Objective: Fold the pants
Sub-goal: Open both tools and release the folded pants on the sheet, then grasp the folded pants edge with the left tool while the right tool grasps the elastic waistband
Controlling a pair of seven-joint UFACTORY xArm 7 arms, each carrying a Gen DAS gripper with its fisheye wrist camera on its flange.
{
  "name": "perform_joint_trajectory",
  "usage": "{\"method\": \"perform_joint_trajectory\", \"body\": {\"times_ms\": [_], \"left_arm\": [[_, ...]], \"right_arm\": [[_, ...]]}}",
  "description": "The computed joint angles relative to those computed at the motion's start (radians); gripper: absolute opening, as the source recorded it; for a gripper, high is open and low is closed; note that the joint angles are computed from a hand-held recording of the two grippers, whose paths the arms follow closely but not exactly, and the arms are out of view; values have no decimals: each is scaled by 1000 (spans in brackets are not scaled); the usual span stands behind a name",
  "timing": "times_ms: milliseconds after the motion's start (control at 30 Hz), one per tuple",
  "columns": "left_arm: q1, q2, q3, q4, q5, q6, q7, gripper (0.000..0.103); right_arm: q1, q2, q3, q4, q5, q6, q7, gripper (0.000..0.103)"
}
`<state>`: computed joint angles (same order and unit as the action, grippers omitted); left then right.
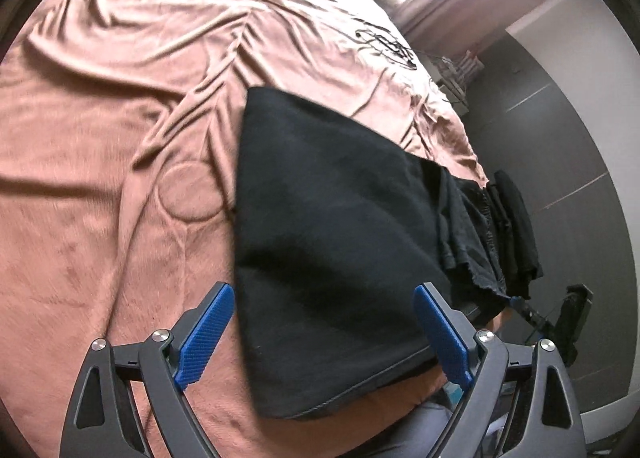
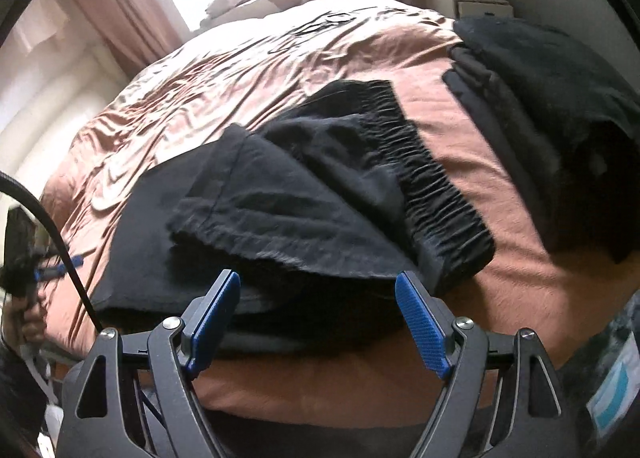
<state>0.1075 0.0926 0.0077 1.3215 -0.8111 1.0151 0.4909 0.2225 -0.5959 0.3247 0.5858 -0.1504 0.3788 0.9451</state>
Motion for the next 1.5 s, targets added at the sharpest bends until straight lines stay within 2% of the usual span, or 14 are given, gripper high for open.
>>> {"method": "perform_joint_trajectory", "body": {"times_ms": [100, 167, 233, 367, 500, 600, 733, 900, 1067, 1200, 1267, 1367, 1433, 1500], "left_arm": [[6, 23, 1, -6, -6, 7, -5, 84], [12, 51, -2, 5, -10, 16, -12, 71], [17, 70, -7, 14, -8, 16, -16, 66], [25, 110, -21, 39, -9, 16, -28, 59], [34, 150, -33, 71, 1, 6, -45, 57], [53, 185, -45, 104, -26, 21, -43, 57], [72, 236, -64, 158, -54, 43, -42, 51], [103, 288, -88, 205, -101, 90, -46, 45], [137, 270, -87, 175, -138, 157, -43, 31], [134, 242, -74, 142, -131, 185, -26, 22], [127, 227, -66, 129, -127, 162, -19, 8], [108, 197, -58, 116, -108, 105, -21, 6], [100, 160, -52, 100, -103, 80, -17, 6], [98, 136, -44, 98, -110, 68, -14, 6]], "right_arm": [[-7, 15, -19, 4, -3, 0, -20, 74], [-19, 25, -21, 14, -11, 2, -26, 74], [-37, 28, -13, 24, -23, 13, -22, 74], [-53, 32, -27, 25, -31, 26, -17, 74], [-55, 48, -49, 33, -31, 50, -47, 74], [-63, 68, -53, 49, -35, 71, -58, 74], [-67, 103, -67, 75, -37, 88, -73, 74], [-40, 164, -115, 104, 4, 78, -130, 74], [-23, 203, -140, 120, 38, 62, -185, 74], [7, 217, -170, 122, 73, 42, -285, 75], [33, 225, -203, 116, 128, 25, -352, 74], [63, 240, -242, 113, 217, 8, -440, 62], [58, 243, -241, 116, 242, 7, -467, 48], [46, 242, -226, 127, 247, 19, -469, 45]]}}
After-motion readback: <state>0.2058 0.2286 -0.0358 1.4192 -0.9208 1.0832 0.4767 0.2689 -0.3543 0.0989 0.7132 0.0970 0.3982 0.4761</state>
